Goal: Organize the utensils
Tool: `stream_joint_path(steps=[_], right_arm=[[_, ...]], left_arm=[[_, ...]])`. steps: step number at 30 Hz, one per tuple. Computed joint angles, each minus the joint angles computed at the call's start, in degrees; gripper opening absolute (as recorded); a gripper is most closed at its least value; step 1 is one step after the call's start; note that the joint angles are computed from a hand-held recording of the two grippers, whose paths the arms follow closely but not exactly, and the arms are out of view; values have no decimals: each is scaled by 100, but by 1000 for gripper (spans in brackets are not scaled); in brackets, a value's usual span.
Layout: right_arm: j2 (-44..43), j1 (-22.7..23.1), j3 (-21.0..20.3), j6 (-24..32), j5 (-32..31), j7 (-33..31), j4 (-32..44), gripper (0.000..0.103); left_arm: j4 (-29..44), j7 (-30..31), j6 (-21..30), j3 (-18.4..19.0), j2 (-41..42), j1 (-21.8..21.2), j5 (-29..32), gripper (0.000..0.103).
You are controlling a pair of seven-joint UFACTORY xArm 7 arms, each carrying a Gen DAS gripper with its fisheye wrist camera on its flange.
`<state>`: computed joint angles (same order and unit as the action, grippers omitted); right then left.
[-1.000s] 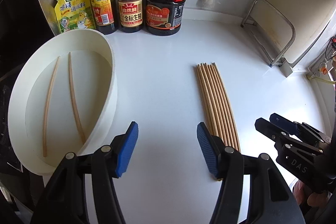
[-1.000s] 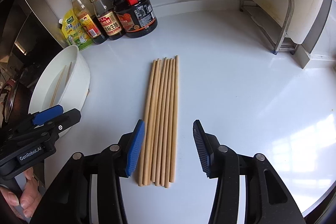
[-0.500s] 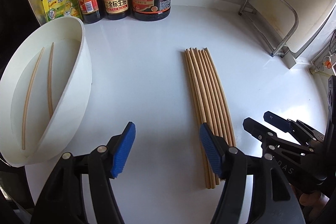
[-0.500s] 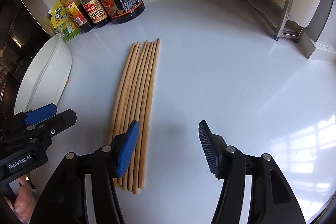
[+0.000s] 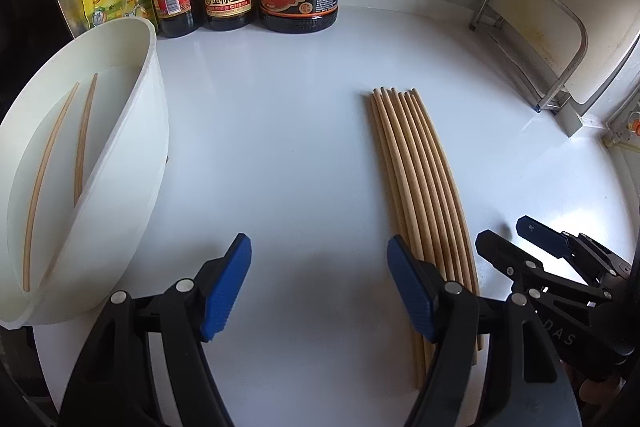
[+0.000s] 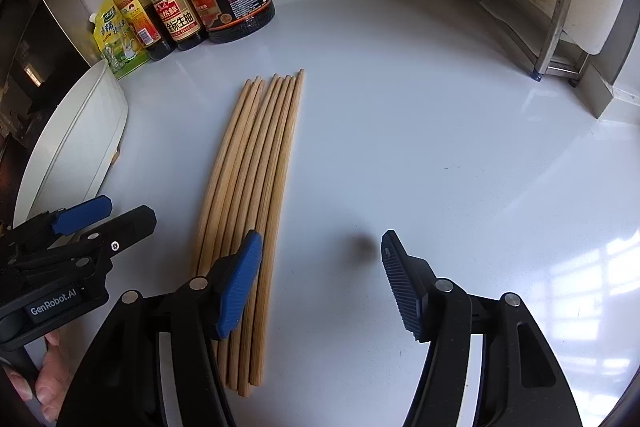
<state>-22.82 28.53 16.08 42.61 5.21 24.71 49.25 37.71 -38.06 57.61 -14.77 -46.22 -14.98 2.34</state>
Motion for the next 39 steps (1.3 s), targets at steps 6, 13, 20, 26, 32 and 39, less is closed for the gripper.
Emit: stream_joint_path(steps=[6, 13, 20, 26, 32, 39], right_arm=[[47, -34, 76, 13, -164, 130, 51, 60], [58, -32, 85, 142, -284, 109, 84, 60], [72, -31, 99, 188, -387, 82, 114, 60], [75, -20, 91, 272, -396, 36, 138, 60], [101, -30, 126, 384, -472, -25, 230, 60], [132, -23, 162, 496, -527, -95, 300, 60]], left_arm=[[-49, -2, -67, -1, -85, -9, 28, 72], [-21, -36, -24, 26, -31, -32, -91, 73], [-29, -75, 13, 15, -34, -55, -131, 73], [-31, -109, 45, 18, -65, -63, -144, 73], [-33, -115, 42, 32, -72, -56, -150, 73], [-9, -110, 42, 40, -61, -13, -113, 73]])
